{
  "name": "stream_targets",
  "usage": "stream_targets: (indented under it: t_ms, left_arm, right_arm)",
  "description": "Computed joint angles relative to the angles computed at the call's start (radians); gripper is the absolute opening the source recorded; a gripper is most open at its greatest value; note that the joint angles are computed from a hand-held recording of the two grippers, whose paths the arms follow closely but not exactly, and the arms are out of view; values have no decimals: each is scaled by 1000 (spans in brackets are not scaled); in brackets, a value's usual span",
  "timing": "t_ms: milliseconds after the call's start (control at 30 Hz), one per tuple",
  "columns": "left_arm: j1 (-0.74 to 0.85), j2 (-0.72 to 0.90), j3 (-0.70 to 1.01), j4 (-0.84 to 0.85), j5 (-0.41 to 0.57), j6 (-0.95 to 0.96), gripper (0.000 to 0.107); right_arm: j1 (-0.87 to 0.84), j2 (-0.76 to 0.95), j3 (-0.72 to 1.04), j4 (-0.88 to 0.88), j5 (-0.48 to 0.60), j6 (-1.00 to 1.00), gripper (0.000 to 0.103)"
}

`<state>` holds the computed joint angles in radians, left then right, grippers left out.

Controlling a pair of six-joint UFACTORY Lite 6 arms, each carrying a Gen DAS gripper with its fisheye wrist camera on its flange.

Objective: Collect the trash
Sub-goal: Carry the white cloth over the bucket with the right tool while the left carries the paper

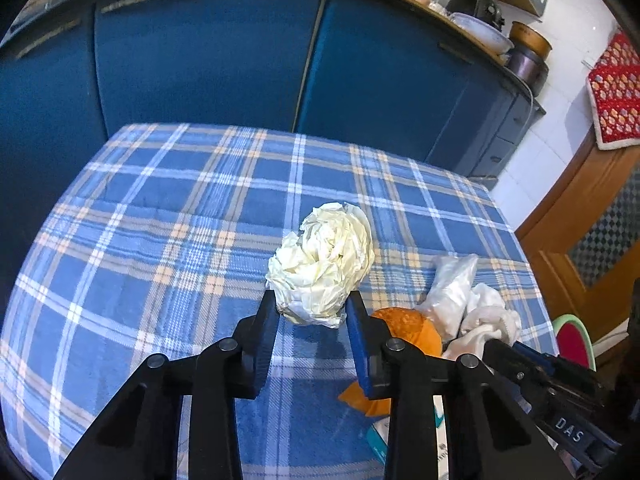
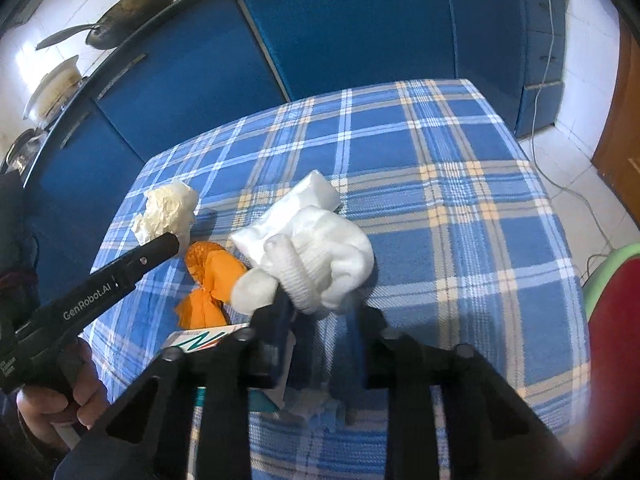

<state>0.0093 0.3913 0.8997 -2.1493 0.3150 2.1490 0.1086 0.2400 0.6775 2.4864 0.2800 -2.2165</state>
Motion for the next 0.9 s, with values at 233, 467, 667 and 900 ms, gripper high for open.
stream_targets:
  t_ms: [233,467,667,900]
  left_arm:
    - [-16,-182,-117,45,6,-36,34]
    - [-80,-375,-233,100,-15,-89,34]
    - [-161,-508,-307,147,-48,-150,34]
    - [-323,-626,-373,109,-109,-173,34]
  right_arm:
    - [-25,-107,-81,-39,13,15,19]
    - [-59,-330,-219,-165,5,127,19]
    - [-102,-573,-340,-394,-40,349,19]
    - [-221,-858,-458,-958,-29,865,19]
